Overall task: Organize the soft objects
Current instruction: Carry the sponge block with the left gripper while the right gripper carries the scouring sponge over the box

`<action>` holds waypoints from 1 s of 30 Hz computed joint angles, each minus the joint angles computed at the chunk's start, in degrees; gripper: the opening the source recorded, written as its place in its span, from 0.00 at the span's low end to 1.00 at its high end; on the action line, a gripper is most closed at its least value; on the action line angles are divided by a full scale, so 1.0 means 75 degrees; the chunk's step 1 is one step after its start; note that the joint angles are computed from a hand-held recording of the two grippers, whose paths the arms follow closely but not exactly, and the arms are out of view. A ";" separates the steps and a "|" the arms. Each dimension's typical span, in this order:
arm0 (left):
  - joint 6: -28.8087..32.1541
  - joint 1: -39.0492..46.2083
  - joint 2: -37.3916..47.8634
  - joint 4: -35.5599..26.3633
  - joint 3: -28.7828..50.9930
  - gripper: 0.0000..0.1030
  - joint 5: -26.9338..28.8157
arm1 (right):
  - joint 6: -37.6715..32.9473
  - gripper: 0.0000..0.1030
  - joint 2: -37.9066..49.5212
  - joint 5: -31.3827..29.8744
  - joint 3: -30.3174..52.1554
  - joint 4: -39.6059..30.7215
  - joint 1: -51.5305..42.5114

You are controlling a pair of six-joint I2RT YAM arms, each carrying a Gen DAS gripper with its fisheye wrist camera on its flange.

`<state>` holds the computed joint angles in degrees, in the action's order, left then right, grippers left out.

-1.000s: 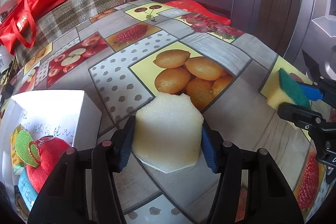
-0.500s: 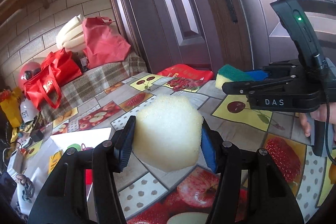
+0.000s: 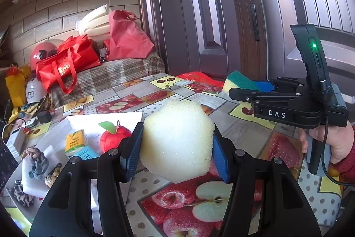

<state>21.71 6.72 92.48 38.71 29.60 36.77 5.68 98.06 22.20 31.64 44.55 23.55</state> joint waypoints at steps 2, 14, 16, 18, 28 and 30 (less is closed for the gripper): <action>0.0078 0.0384 -0.0039 -0.0055 -0.0076 0.55 0.0286 | 0.0009 0.41 0.0119 0.0012 0.0150 -0.0046 0.0212; 0.0525 0.1817 0.0099 -0.0240 0.0014 0.55 0.1183 | 0.0080 0.41 0.0676 0.0331 0.0871 -0.0292 0.1185; 0.0504 0.1965 0.0180 -0.0300 0.0118 0.55 0.1246 | 0.0073 0.41 0.0725 0.0388 0.0918 -0.0269 0.1305; 0.0484 0.2134 0.0269 -0.0305 0.0199 0.55 0.1297 | 0.0071 0.41 0.0774 0.0427 0.0966 -0.0252 0.1412; 0.0419 0.2851 0.0943 -0.0398 0.0902 0.55 0.1246 | 0.0094 0.41 0.1233 0.0381 0.1614 -0.0507 0.1890; 0.0333 0.3007 0.1169 -0.0540 0.1189 0.55 0.1227 | 0.0068 0.41 0.1345 0.0387 0.1781 -0.0573 0.1987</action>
